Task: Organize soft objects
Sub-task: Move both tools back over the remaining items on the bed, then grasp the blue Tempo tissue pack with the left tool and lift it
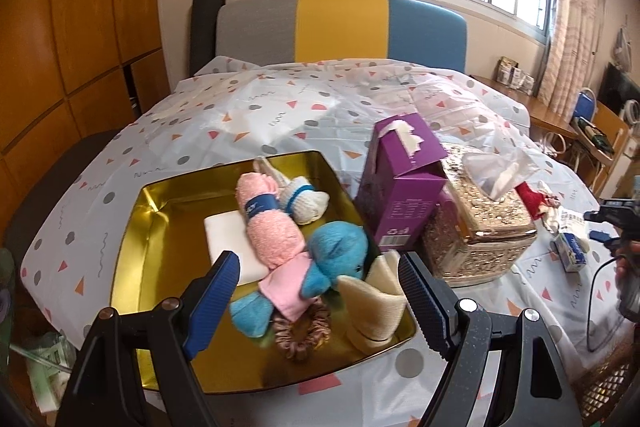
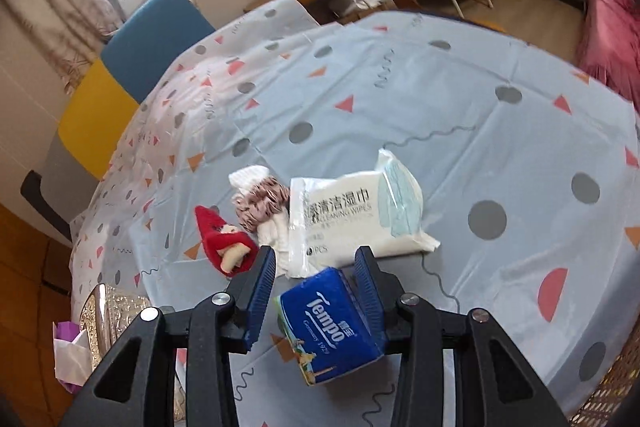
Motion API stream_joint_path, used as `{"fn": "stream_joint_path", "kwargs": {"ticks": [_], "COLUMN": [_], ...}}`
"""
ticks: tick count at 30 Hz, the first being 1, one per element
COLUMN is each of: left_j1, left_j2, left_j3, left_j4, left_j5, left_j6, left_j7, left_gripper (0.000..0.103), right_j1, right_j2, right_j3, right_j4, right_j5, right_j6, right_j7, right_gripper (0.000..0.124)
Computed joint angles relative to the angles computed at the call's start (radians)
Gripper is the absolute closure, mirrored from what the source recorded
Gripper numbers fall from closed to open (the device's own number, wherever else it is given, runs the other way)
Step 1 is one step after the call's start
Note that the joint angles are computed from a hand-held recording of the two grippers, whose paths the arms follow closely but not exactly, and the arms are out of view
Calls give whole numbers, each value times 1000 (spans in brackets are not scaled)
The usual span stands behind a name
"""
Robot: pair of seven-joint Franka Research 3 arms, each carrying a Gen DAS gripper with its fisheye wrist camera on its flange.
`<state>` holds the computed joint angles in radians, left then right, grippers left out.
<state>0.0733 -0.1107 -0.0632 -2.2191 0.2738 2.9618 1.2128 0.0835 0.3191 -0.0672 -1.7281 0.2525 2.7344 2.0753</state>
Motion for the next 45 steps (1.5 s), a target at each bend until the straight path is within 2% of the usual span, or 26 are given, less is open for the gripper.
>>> {"fn": "stream_joint_path", "kwargs": {"ticks": [9,13,15,18,20,22,24,26,27,29,33,37,45], "left_j1": [-71,-102,-116,-144,-164,-168,-178,-182,-184,-191,-210,-232,-300], "left_j2": [9,21,28,52,74,99,133,174,201,254,368,498,755], "left_j3": [14,11,6,-5,-21,-45,-75,-105,-122,-149,-182,-200,-194], "left_j4": [24,49,62,105,142,183,240,300,336,405,536,683,1028], "left_j5": [-173,-250,-287,-376,-453,-478,-561,-562,-572,-553,-486,-422,-325], "left_j6": [11,4,4,-25,-39,-67,-108,-145,-169,-221,-320,-437,-662], "left_j7": [185,287,338,444,537,576,662,674,692,687,626,561,393], "left_gripper": [21,21,21,21,21,21,21,21,21,21,21,21,21], "right_j1": [-39,-118,-144,-63,-54,-19,6,12,5,-28,-105,-115,-130], "right_j2": [35,69,70,39,10,-24,-60,-90,-97,-102,-94,-89,-84], "right_j3": [33,130,166,86,75,32,0,-12,-10,23,108,128,155], "right_j4": [39,88,91,57,8,-48,-111,-166,-177,-189,-176,-163,-140], "right_j5": [115,325,452,336,344,285,234,215,216,261,411,482,637], "right_j6": [-105,-171,-167,-95,-11,80,188,271,286,312,308,310,293], "right_j7": [-19,-220,-337,-262,-241,-149,-58,4,18,10,-101,-180,-331], "right_gripper": [83,81,81,81,81,81,81,81,81,81,81,81,81]}}
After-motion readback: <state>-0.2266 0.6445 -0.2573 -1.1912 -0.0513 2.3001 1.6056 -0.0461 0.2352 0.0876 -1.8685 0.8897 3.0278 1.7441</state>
